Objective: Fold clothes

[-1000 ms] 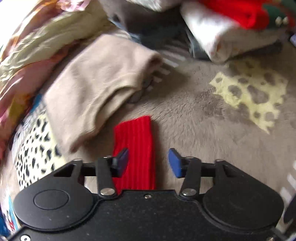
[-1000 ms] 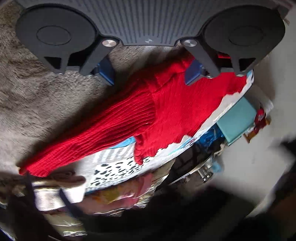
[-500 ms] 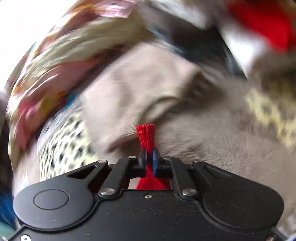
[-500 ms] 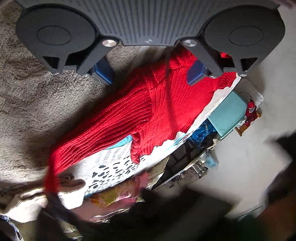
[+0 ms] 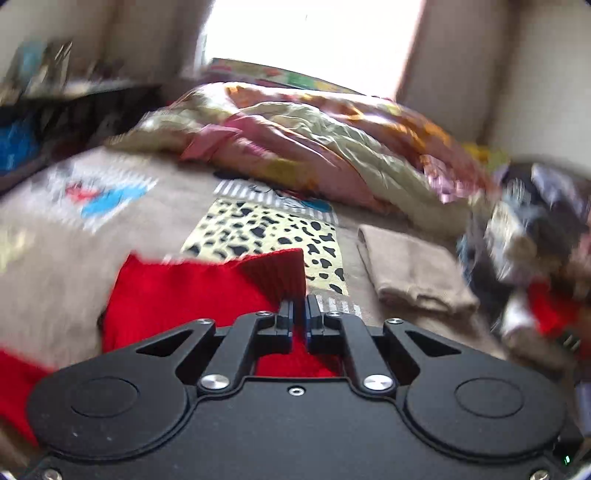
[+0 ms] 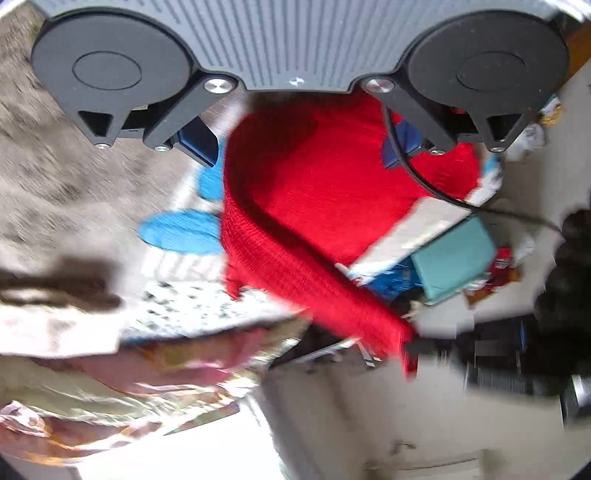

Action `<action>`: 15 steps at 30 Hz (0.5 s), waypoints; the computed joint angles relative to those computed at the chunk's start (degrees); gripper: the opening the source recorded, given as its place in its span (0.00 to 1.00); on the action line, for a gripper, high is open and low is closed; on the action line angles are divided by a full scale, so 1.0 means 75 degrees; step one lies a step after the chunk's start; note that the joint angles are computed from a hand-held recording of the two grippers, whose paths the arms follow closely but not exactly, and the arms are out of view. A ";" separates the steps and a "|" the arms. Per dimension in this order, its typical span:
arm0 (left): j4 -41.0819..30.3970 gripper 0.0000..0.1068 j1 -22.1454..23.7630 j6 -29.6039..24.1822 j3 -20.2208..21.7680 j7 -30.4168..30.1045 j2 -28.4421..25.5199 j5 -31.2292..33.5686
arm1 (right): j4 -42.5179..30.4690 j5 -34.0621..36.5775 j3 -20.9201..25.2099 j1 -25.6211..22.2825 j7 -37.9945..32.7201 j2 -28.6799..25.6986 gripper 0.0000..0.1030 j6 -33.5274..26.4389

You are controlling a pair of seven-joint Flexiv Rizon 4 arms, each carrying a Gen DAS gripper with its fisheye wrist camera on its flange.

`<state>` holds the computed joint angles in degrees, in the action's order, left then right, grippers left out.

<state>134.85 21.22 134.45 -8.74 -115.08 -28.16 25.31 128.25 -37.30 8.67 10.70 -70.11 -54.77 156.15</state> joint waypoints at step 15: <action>-0.0143 0.05 0.1979 0.0505 -0.0411 -0.1772 -0.0817 0.2036 | -0.1440 -0.6116 -0.1305 -0.1680 0.2656 -0.0290 0.99 0.2269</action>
